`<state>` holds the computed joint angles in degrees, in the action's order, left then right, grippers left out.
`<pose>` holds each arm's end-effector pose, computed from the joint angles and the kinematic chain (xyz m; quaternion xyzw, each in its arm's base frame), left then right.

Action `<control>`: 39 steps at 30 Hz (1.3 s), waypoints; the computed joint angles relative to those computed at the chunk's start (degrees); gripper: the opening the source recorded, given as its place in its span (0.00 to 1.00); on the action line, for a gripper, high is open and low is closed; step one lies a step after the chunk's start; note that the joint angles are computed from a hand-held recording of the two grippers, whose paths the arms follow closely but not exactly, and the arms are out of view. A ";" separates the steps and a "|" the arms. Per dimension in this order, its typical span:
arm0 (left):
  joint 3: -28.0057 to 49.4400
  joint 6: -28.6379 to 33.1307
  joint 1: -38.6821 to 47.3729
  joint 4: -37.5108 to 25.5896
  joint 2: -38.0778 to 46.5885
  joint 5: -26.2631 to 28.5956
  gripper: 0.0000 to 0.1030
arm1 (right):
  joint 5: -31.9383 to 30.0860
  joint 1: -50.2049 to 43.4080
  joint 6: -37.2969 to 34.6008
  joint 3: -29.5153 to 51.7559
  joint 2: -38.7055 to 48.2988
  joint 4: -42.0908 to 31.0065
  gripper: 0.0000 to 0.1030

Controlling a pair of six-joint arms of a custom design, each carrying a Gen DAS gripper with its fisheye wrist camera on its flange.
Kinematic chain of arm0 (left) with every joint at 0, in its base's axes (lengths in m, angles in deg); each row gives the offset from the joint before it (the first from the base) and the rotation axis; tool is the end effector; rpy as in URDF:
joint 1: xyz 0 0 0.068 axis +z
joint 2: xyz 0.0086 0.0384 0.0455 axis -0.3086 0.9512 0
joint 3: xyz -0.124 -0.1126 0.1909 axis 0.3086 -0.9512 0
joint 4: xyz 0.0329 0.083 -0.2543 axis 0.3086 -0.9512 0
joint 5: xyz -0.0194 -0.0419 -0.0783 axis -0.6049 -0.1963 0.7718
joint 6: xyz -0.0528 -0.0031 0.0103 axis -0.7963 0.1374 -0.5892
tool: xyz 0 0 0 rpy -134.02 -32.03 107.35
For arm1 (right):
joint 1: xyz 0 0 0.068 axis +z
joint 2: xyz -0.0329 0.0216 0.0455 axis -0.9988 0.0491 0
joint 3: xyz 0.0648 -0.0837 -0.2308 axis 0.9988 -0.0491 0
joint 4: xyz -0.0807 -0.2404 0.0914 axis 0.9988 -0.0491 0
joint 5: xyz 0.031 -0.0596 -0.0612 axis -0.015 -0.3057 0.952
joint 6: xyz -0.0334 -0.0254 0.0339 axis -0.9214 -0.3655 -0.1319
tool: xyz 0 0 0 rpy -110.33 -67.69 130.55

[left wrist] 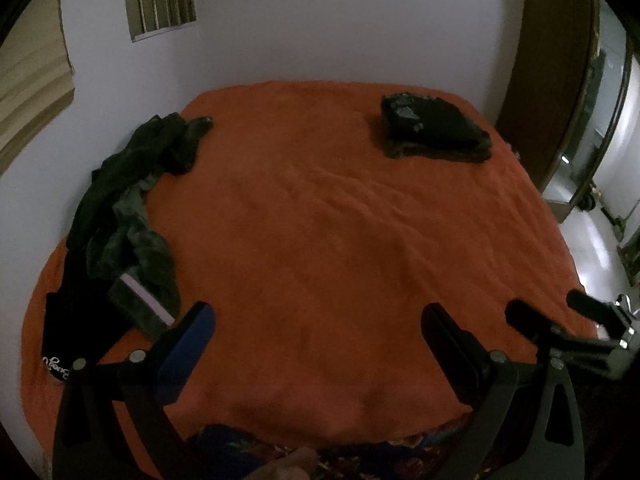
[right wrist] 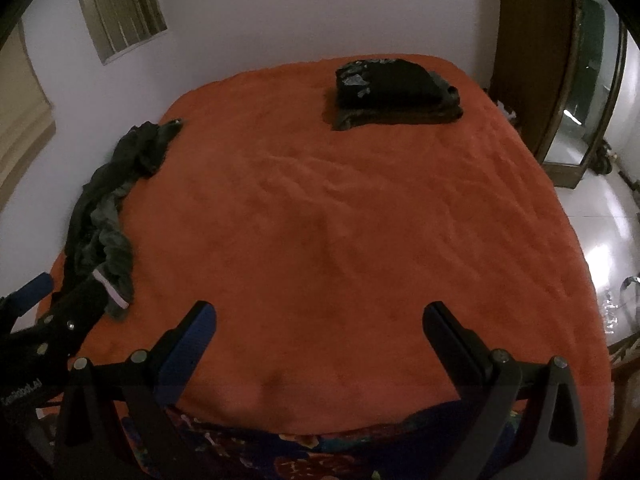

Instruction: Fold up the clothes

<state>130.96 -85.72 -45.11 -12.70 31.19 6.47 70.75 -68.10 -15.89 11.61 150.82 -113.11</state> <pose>0.2657 -0.1255 0.3681 0.0200 0.9415 -0.0044 0.3365 0.2712 0.0897 0.3554 0.0353 0.9505 0.0563 0.3037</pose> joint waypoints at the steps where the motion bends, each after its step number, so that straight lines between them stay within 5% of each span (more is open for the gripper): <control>1: 0.00 0.20 0.19 -0.18 -0.12 0.35 1.00 | -0.41 -0.30 -0.03 0.21 0.00 0.02 1.00; 39: -0.13 0.62 2.69 -2.77 1.27 2.93 1.00 | -1.42 0.73 -2.84 1.74 2.60 -0.16 1.00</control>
<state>130.83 -85.10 -42.42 -15.47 32.46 9.40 69.33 -67.36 -18.73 13.35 153.42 -113.26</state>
